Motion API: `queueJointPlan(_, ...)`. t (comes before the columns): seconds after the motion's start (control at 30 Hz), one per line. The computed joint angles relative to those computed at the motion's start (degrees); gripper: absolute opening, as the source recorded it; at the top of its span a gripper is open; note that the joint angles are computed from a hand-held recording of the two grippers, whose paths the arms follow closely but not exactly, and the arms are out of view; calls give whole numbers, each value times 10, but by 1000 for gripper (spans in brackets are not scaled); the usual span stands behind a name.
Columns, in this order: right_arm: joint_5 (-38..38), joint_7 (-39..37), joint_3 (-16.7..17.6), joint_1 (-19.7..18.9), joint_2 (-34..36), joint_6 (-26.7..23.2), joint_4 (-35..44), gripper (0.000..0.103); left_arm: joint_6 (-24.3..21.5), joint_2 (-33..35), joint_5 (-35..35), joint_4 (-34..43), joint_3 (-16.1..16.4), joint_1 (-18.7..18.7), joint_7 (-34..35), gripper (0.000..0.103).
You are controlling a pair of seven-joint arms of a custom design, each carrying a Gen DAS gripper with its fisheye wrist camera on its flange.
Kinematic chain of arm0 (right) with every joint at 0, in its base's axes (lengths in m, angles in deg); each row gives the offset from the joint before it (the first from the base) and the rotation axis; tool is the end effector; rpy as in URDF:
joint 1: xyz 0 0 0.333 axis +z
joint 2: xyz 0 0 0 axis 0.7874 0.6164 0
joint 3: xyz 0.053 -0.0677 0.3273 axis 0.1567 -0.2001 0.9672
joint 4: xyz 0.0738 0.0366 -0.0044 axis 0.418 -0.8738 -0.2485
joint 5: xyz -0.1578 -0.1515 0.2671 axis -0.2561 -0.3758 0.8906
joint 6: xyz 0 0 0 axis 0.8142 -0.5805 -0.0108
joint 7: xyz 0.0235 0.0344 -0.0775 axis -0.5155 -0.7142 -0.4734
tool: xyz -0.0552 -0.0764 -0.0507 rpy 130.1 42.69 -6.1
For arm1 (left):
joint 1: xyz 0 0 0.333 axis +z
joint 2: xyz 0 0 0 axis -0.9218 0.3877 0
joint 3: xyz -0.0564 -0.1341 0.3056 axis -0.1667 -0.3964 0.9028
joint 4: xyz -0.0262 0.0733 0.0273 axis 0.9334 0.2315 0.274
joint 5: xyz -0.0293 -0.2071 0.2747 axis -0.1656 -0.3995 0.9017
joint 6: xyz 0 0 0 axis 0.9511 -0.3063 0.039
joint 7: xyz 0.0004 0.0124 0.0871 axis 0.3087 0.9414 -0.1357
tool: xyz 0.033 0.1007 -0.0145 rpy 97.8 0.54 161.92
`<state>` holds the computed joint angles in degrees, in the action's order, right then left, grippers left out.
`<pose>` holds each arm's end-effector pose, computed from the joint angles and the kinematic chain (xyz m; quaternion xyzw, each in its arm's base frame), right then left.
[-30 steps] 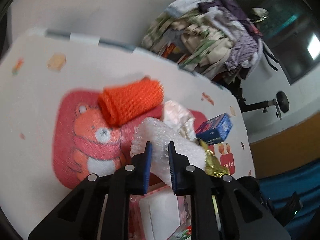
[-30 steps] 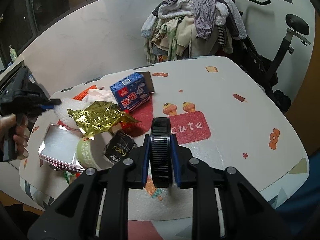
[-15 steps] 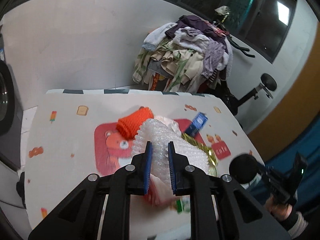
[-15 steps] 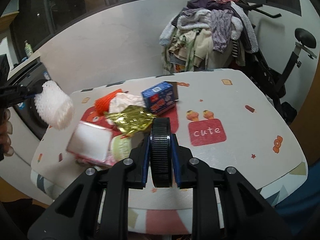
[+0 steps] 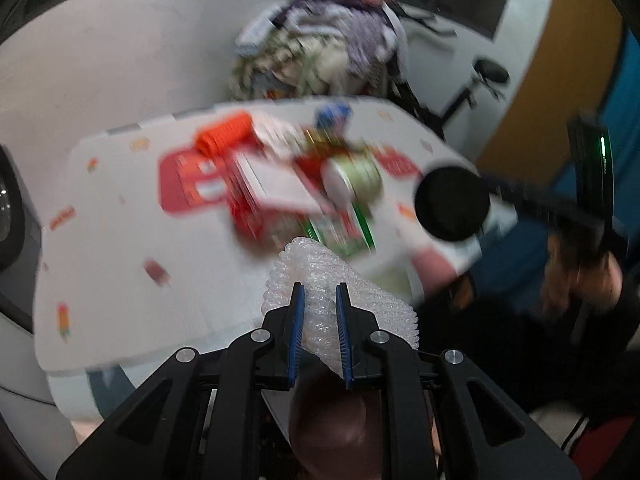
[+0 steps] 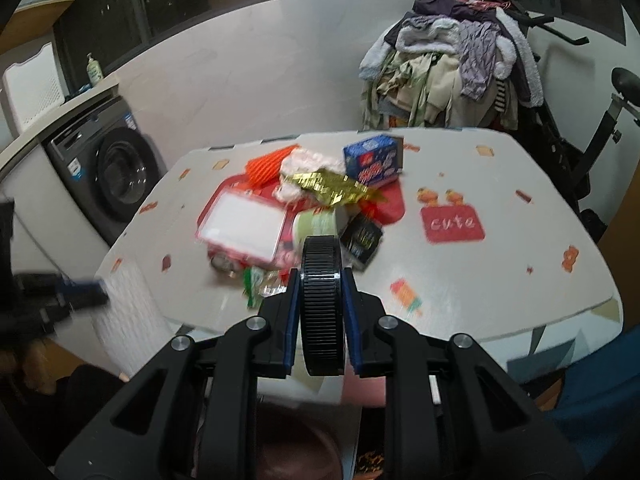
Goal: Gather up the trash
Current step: 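Lift the foam with the left gripper and drop it into the brown bin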
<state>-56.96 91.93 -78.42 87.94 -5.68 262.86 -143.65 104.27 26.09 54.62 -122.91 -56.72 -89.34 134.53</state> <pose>0.4594 0.3678 0.5090 -0.7343 0.5416 -0.1503 0.3806 0.4115 -0.3575 0.5219 -0.5891 0.7352 -0.3105 0.1267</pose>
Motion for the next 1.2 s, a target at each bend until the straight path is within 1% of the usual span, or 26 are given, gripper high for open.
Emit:
queueJointPlan(0.07,13,-7,9,-3,-7,1,-16,23,-1,6,-9,-14,-7,-8,11,16)
queueJointPlan(0.13,28,-18,18,-8,-13,3,-30,23,-5,17,7,-24,-12,-17,4,16)
queueJointPlan(0.17,34,-21,22,-9,-18,3,-38,23,1,24,1,-31,-15,-21,10,16)
queueJointPlan(0.27,70,-51,39,-23,-24,6,-55,23,33,46,-50,-48,-24,-23,48,18)
queueJointPlan(0.33,90,-67,46,-27,-27,5,-63,23,48,59,-96,-51,-37,-20,88,27)
queueJointPlan(0.37,106,-79,52,-31,-30,4,-67,23,53,61,-100,-51,-37,-24,88,40)
queueJointPlan(0.4,117,-89,56,-33,-31,2,-70,23,60,59,-89,-54,-30,-29,76,51)
queueJointPlan(0.47,150,-121,71,-40,-35,-1,-77,23,77,46,-29,-63,-6,-45,13,60)
queueJointPlan(0.5,164,-135,76,-41,-35,-4,-77,23,81,37,11,-65,6,-50,-30,65)
queueJointPlan(0.53,186,-157,84,-44,-37,-6,-80,23,81,32,52,-65,15,-54,-75,68)
queueJointPlan(0.57,231,-199,103,-53,-37,-9,-83,23,76,22,114,-63,26,-57,-141,74)
queueJointPlan(0.6,277,-241,120,-59,-37,-12,-85,23,71,12,171,-64,30,-55,-203,81)
queueJointPlan(0.63,311,-272,130,-61,-35,-15,-85,23,62,-2,245,-65,32,-49,-282,84)
queueJointPlan(0.67,366,-322,149,-68,-30,-23,-84,23,47,-17,306,-65,27,-41,-348,87)
queueJointPlan(0.7,405,-359,161,-69,-25,-31,-81,23,28,-30,346,-66,19,-32,-394,91)
queueJointPlan(0.77,470,-420,180,-69,-9,-54,-71,23,-3,-49,375,-68,1,-17,-433,92)
queueJointPlan(0.83,512,-461,188,-64,11,-74,-57,23,-27,-67,397,-76,-13,-4,-466,93)
queueJointPlan(0.97,549,-499,181,-48,71,-122,-14,23,-67,-84,401,-84,-32,9,-498,95)
queueJointPlan(1.07,572,-507,178,-46,120,-155,18,23,-77,-84,389,-92,-36,13,-515,95)
queueJointPlan(1.13,590,-523,182,-49,144,-158,26,23,-70,-86,378,-101,-35,12,-516,95)
queueJointPlan(1.2,594,-518,175,-48,168,-179,40,23,-64,-85,366,-109,-35,12,-513,95)
